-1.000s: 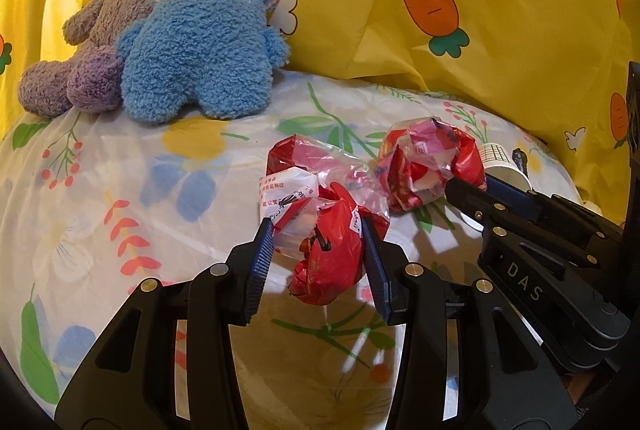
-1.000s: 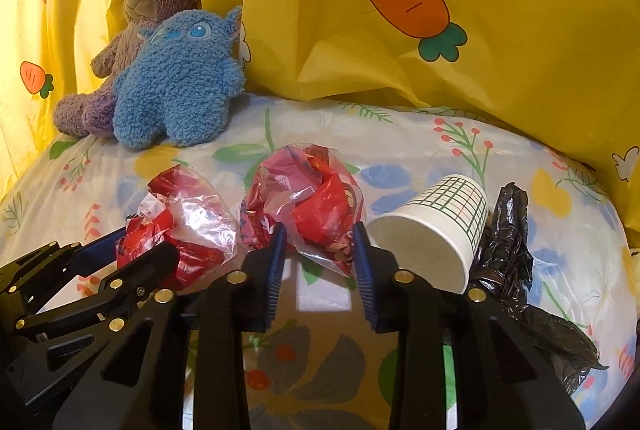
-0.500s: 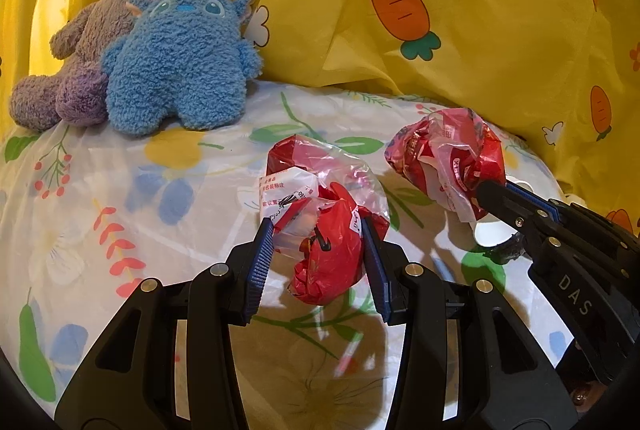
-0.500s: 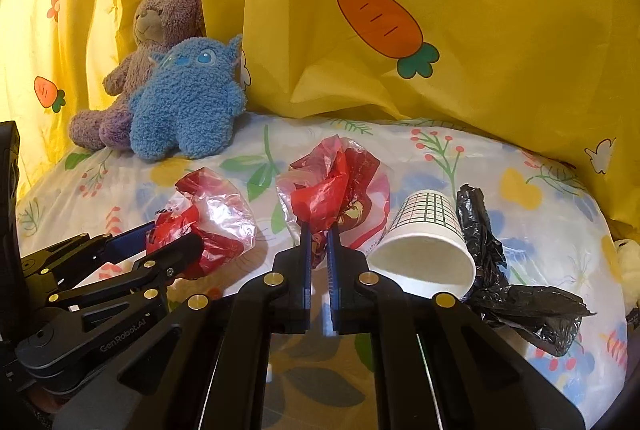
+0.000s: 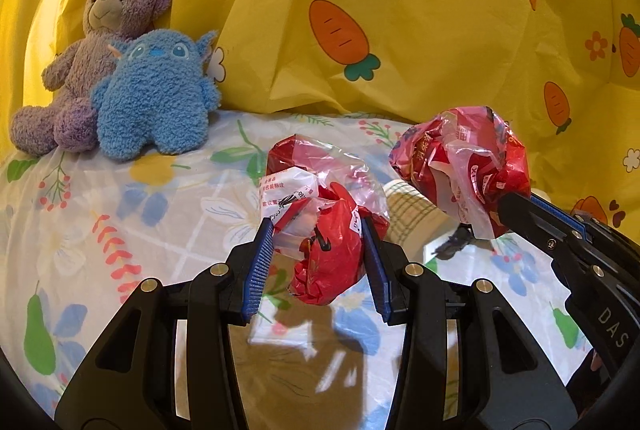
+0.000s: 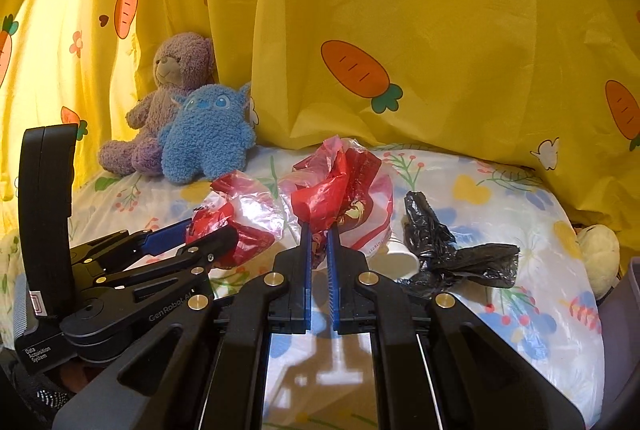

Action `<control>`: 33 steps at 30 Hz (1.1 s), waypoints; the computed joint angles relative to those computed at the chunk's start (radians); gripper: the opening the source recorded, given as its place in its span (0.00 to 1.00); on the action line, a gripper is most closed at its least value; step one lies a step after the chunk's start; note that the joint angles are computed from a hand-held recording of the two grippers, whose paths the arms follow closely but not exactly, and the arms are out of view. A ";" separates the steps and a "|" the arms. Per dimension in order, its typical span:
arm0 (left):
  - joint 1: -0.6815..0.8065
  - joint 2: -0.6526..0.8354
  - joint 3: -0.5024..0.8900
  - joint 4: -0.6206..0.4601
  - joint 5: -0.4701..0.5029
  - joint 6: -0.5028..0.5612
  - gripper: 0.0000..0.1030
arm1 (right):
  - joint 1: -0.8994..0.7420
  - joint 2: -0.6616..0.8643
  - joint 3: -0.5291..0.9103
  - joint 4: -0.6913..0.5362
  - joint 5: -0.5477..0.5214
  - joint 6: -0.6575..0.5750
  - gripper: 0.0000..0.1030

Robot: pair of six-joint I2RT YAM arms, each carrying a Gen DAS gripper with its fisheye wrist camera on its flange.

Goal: Collect trash
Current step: 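Lift and carry both red wrappers over the grey bin with both tools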

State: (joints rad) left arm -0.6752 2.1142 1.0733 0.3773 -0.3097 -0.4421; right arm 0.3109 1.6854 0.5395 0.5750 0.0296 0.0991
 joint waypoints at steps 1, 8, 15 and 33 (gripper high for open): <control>-0.014 -0.008 -0.007 0.004 -0.006 0.000 0.42 | -0.004 -0.026 -0.022 0.002 0.001 0.000 0.08; -0.114 -0.050 -0.043 0.038 -0.046 0.008 0.42 | -0.055 -0.249 -0.193 -0.003 -0.018 -0.005 0.08; -0.184 -0.049 -0.029 0.047 -0.058 0.023 0.42 | -0.131 -0.429 -0.312 -0.038 -0.054 -0.023 0.08; -0.333 0.093 0.259 -0.048 -0.038 0.116 0.42 | -0.525 -0.700 -0.437 -0.163 -0.205 -0.110 0.08</control>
State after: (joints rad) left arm -1.0083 2.2071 1.3321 0.3294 -0.3473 -0.3259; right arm -0.2142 0.9851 0.1028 0.4118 -0.1749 -0.0112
